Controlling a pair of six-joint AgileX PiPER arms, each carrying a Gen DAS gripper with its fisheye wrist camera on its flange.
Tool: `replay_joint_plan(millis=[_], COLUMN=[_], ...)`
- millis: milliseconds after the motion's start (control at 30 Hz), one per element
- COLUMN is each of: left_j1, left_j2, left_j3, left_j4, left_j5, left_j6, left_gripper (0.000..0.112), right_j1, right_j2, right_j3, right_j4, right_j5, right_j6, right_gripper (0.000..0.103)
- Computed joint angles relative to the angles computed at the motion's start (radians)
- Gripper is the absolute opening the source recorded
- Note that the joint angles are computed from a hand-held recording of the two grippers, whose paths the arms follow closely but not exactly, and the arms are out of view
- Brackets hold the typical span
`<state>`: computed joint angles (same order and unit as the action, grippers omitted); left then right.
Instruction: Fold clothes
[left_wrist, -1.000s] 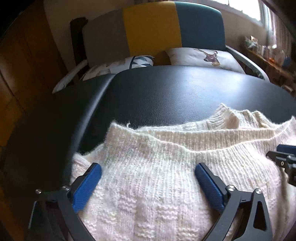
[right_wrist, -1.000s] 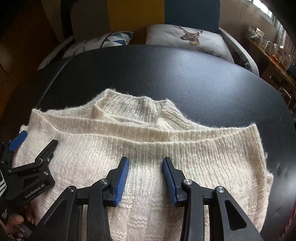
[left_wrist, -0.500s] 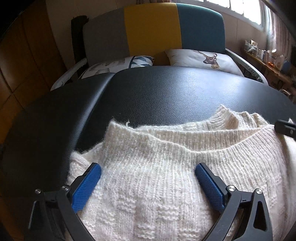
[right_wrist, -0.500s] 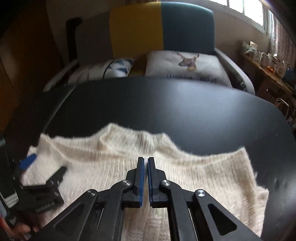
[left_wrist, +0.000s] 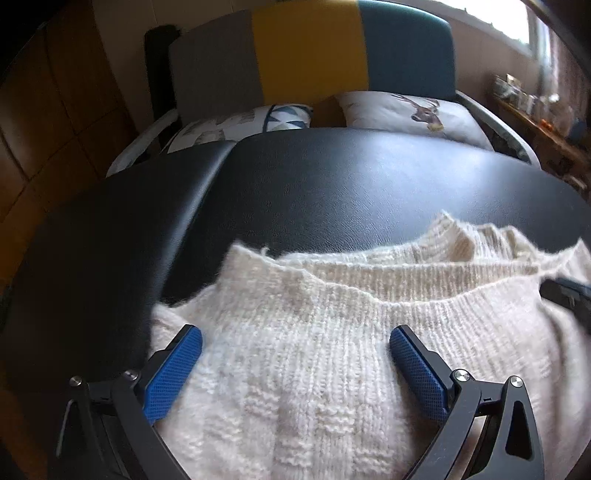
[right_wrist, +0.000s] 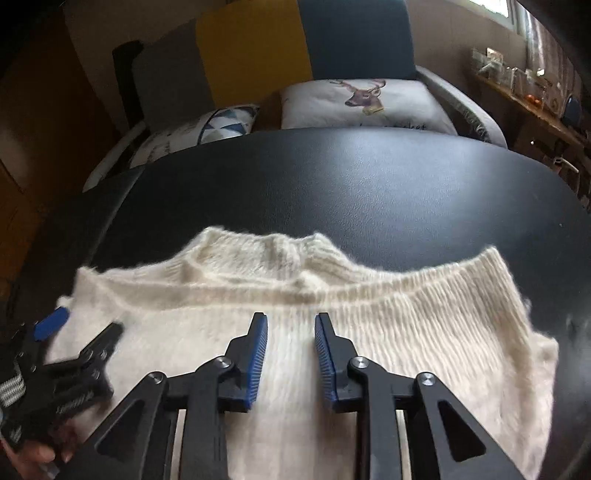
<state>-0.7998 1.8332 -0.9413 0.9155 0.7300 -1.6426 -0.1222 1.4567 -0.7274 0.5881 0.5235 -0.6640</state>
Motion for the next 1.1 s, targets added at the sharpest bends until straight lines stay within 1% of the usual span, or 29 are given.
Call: replay_joint_plan(millis=[33,100,167,233,267,300,333,367,400,433,533,633,700,933,1000,1100], left_j1=[0.001,-0.002,-0.024,-0.047,-0.041,-0.032,-0.023,-0.021,-0.019,-0.018,-0.023,-0.023,-0.023,-0.029,-0.03,-0.032], left_j2=[0.011,0.043,0.064,0.084,0.079,0.071,0.064,0.062,0.061,0.06,0.058,0.059,0.056,0.054,0.053,0.053], left_j3=[-0.023,-0.066,-0.067,-0.066,-0.053,-0.038,-0.024,-0.02,-0.018,-0.016,-0.012,-0.011,-0.005,0.006,0.008,0.009], left_j4=[-0.035,-0.077,-0.033,0.014,0.02,0.026,0.031,0.034,0.035,0.036,0.047,0.055,0.061,0.08,0.083,0.086], left_j5=[0.02,0.059,0.077,0.095,0.077,0.054,0.032,0.025,0.02,0.015,0.018,0.016,0.013,0.01,0.012,0.013], left_j6=[0.039,0.103,0.068,0.025,0.007,-0.012,-0.031,-0.035,-0.036,-0.038,-0.051,-0.059,-0.066,-0.09,-0.094,-0.099], left_gripper=[0.103,0.103,0.103,0.103,0.103,0.103,0.103,0.103,0.103,0.103,0.103,0.103,0.103,0.103,0.103,0.103], right_j1=[0.002,0.014,0.047,0.09,0.104,0.112,0.121,0.128,0.136,0.142,0.149,0.119,0.12,0.127,0.141,0.168], right_j2=[0.012,0.032,0.045,0.04,0.031,0.024,0.017,0.008,0.0,-0.008,-0.03,-0.054,-0.028,-0.007,-0.011,-0.008], right_j3=[-0.025,-0.057,-0.051,-0.02,-0.004,0.009,0.023,0.035,0.047,0.057,0.087,0.114,0.091,0.053,0.048,0.026], right_j4=[-0.049,-0.121,-0.196,-0.26,-0.275,-0.27,-0.265,-0.263,-0.262,-0.264,-0.254,-0.169,-0.152,-0.163,-0.198,-0.296], right_j5=[0.026,0.078,0.064,0.002,-0.025,-0.045,-0.066,-0.083,-0.1,-0.112,-0.146,-0.162,-0.178,-0.199,-0.219,-0.235], right_j6=[0.039,0.1,0.16,0.208,0.225,0.22,0.215,0.21,0.205,0.205,0.185,0.09,0.07,0.076,0.11,0.209], right_gripper=[0.048,0.059,0.06,0.059,0.057,0.049,0.035,0.029,0.015,0.009,0.005,0.004,0.004,0.003,0.0,0.0])
